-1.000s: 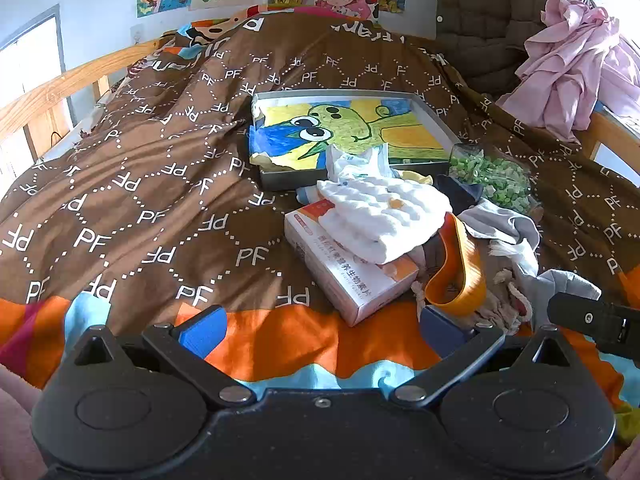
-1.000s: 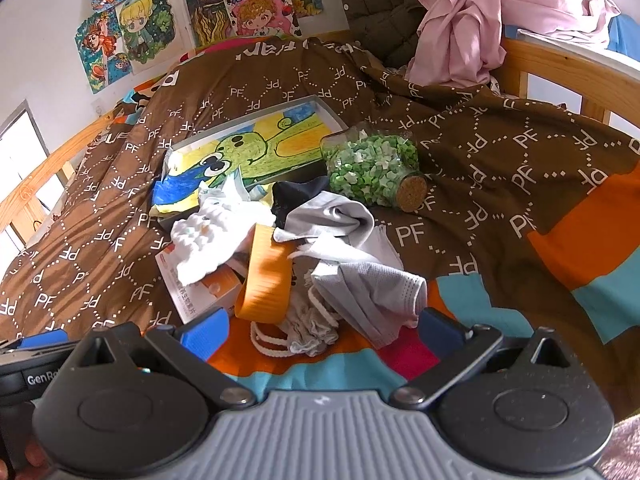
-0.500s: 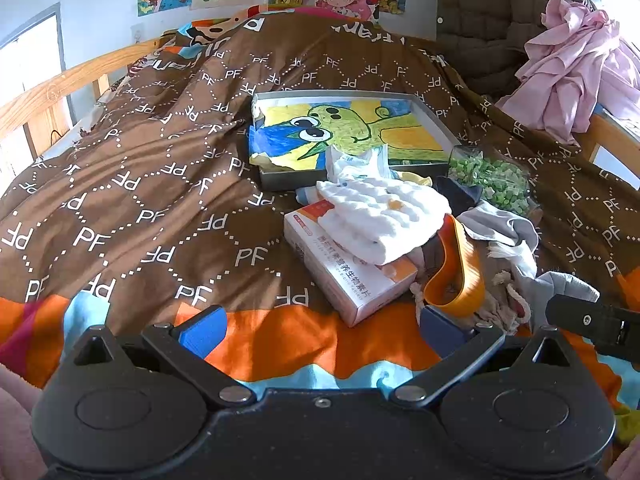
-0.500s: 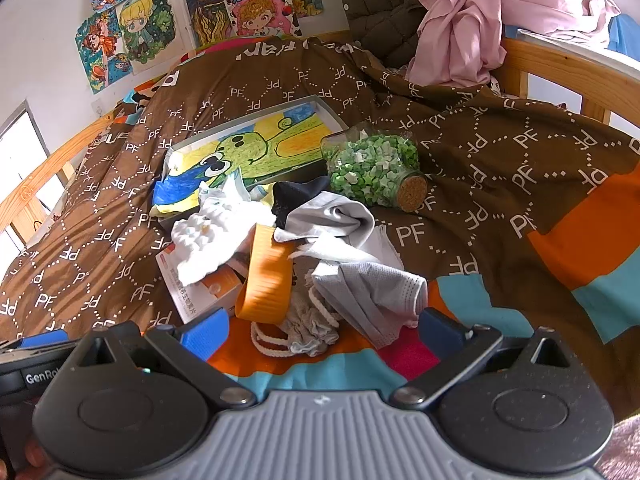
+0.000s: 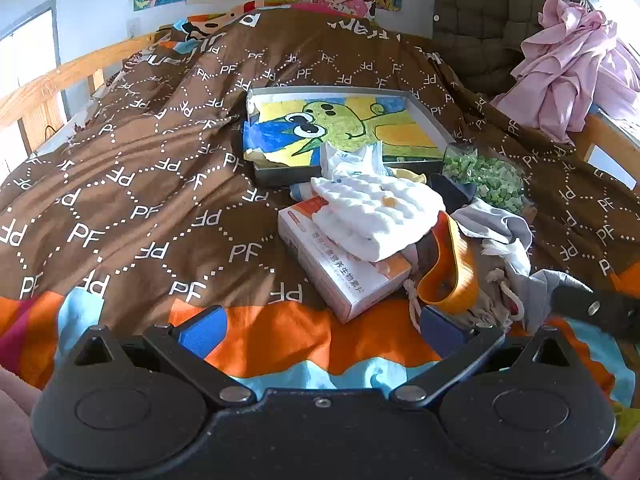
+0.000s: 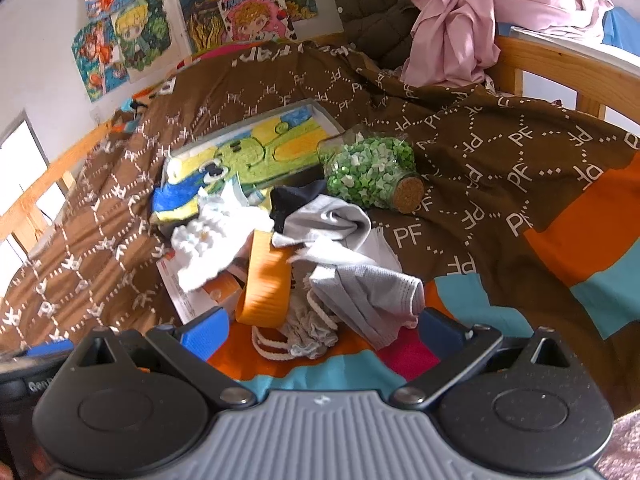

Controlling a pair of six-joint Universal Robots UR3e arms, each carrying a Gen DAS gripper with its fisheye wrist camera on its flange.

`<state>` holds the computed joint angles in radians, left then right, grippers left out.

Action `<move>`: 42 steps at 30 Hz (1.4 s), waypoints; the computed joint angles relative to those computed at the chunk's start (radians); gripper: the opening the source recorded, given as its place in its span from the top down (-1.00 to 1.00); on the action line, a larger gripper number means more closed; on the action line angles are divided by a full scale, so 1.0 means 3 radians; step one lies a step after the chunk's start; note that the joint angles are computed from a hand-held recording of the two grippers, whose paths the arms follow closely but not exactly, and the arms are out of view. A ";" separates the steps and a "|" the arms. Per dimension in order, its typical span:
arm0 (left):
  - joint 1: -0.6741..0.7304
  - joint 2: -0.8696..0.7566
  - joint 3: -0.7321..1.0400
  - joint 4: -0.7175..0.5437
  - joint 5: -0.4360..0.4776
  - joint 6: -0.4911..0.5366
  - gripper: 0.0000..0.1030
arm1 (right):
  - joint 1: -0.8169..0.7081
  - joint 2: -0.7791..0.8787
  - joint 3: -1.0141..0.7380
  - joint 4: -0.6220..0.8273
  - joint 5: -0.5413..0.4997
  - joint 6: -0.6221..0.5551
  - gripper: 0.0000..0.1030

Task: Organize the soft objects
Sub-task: 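Grasp the orange strap with the left gripper while the right gripper grasps the white dotted cloth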

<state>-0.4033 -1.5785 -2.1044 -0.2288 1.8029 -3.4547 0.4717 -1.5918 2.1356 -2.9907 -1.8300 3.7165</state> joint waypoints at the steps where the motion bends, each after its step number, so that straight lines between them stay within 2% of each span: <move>1: 0.0008 0.0001 0.0021 -0.0044 -0.0011 0.0014 -0.98 | -0.0053 -0.0052 0.0043 -0.0033 0.0048 0.0035 -0.99; 3: 0.0088 0.0032 0.0045 -0.0124 -0.0174 0.0090 -0.98 | -0.0212 -0.0173 0.0110 -0.0001 0.0241 0.0053 -0.99; 7: 0.0334 0.0071 0.0112 -0.0201 -0.0720 0.0359 -0.98 | -0.0477 -0.0246 0.0040 0.0235 0.0583 -0.0105 -0.99; 11: 0.0559 -0.0073 0.0328 -0.0271 -0.1276 0.0712 -0.98 | -0.0691 -0.0120 -0.0269 0.0542 0.0808 -0.0589 -0.99; 13: 0.0727 -0.0201 0.0409 -0.0248 -0.1690 0.0822 -0.98 | -0.0829 -0.0034 -0.0474 0.0727 0.0950 -0.0921 -0.99; 16: 0.0853 -0.0472 0.0509 -0.0164 -0.2150 0.0761 -0.96 | -0.1180 0.0059 -0.0697 0.0997 0.1344 -0.1182 -0.99; 18: 0.0857 -0.0634 0.0530 -0.0033 -0.2237 0.0679 -0.96 | -0.1456 0.0117 -0.0710 0.1036 0.1696 -0.1237 -0.99; 23: 0.0753 -0.1031 0.0808 0.0040 -0.2252 0.0836 -0.94 | -0.1759 0.0208 -0.0702 0.1324 0.2078 -0.1291 -0.99; 27: 0.0650 -0.1332 0.1105 -0.0044 -0.2210 0.0957 -0.90 | -0.1648 0.0292 -0.0826 0.1522 0.1989 -0.1476 -0.99; 30: 0.0602 -0.1522 0.1285 -0.0152 -0.2193 0.1054 -0.79 | -0.1614 0.0306 -0.0847 0.1574 0.1995 -0.1524 -0.98; 33: 0.0620 -0.1603 0.1317 -0.0112 -0.2266 0.1138 -0.69 | -0.1605 0.0328 -0.0879 0.1627 0.1954 -0.1459 -0.87; 36: 0.0693 -0.1587 0.1302 -0.0156 -0.2414 0.1071 -0.54 | -0.1647 0.0353 -0.0881 0.1669 0.1992 -0.1406 -0.79; 42: 0.0702 -0.1545 0.1284 -0.0197 -0.2335 0.0868 -0.20 | -0.1600 0.0364 -0.0908 0.1693 0.1954 -0.1490 -0.79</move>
